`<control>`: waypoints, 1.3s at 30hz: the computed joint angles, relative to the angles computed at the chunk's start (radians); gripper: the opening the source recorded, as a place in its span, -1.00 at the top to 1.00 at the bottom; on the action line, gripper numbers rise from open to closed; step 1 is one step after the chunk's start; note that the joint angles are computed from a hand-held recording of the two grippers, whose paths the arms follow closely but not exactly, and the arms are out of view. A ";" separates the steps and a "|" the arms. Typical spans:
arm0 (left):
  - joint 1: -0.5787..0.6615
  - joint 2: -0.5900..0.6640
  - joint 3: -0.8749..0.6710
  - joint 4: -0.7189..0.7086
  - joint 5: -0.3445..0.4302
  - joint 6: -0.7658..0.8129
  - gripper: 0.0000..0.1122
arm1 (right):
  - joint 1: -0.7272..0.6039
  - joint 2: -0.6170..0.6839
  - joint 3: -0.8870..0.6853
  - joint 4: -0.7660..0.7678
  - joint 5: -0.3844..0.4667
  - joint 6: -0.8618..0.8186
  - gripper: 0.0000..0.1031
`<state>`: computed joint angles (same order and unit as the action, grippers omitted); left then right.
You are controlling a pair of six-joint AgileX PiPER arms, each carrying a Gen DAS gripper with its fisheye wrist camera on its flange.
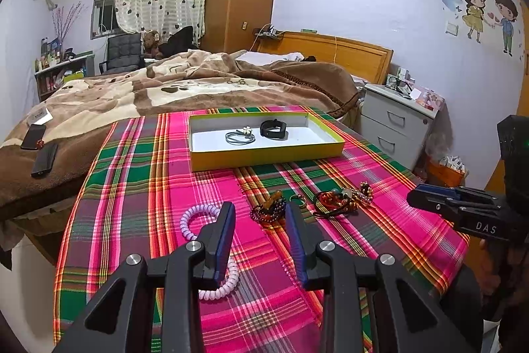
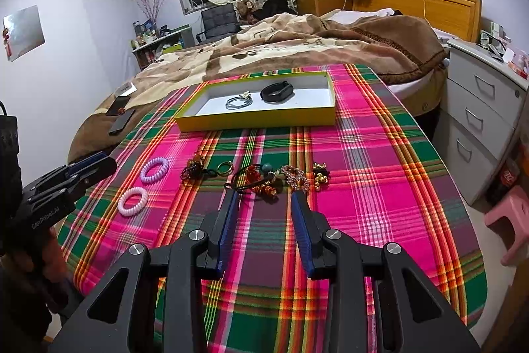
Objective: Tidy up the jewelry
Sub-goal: 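Grasp the brown beaded bracelet with the left tool while the right tool grasps the rhinestone hair clip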
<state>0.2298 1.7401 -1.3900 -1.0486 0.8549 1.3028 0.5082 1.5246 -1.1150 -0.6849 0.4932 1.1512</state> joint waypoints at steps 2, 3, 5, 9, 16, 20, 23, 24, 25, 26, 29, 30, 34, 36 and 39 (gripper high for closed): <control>-0.005 0.008 -0.009 0.003 0.004 -0.007 0.45 | 0.001 0.004 -0.002 -0.003 0.000 0.002 0.34; -0.009 0.011 -0.014 0.006 0.002 -0.012 0.45 | 0.000 0.008 -0.004 -0.005 0.000 0.002 0.34; -0.018 0.019 -0.017 0.010 -0.007 -0.011 0.45 | -0.004 0.017 -0.009 -0.001 -0.001 -0.004 0.34; -0.041 0.048 -0.043 0.041 -0.019 -0.037 0.45 | -0.024 0.039 -0.022 0.024 -0.003 -0.035 0.34; -0.095 0.120 -0.129 0.122 -0.026 -0.107 0.45 | -0.077 0.108 -0.069 0.119 -0.008 -0.147 0.34; -0.129 0.176 -0.204 0.200 -0.013 -0.182 0.45 | -0.110 0.150 -0.108 0.206 -0.010 -0.251 0.34; -0.152 0.224 -0.270 0.257 0.005 -0.243 0.45 | -0.133 0.185 -0.147 0.276 0.001 -0.341 0.34; -0.158 0.233 -0.279 0.267 0.006 -0.252 0.45 | -0.143 0.199 -0.163 0.304 0.007 -0.379 0.34; -0.167 0.249 -0.301 0.286 0.011 -0.273 0.45 | -0.151 0.211 -0.178 0.330 0.013 -0.412 0.34; -0.173 0.260 -0.316 0.301 0.012 -0.289 0.45 | -0.157 0.221 -0.190 0.347 0.018 -0.434 0.34; -0.189 0.296 -0.367 0.342 0.026 -0.336 0.45 | -0.171 0.253 -0.229 0.395 0.042 -0.503 0.36; -0.194 0.305 -0.379 0.352 0.028 -0.348 0.45 | -0.174 0.261 -0.238 0.408 0.046 -0.519 0.37; -0.211 0.337 -0.424 0.387 0.045 -0.386 0.45 | -0.177 0.297 -0.276 0.421 0.081 -0.553 0.44; -0.218 0.352 -0.445 0.401 0.056 -0.401 0.45 | -0.179 0.311 -0.291 0.420 0.095 -0.554 0.48; -0.230 0.368 -0.469 0.428 0.065 -0.423 0.45 | -0.181 0.316 -0.296 0.413 0.100 -0.556 0.53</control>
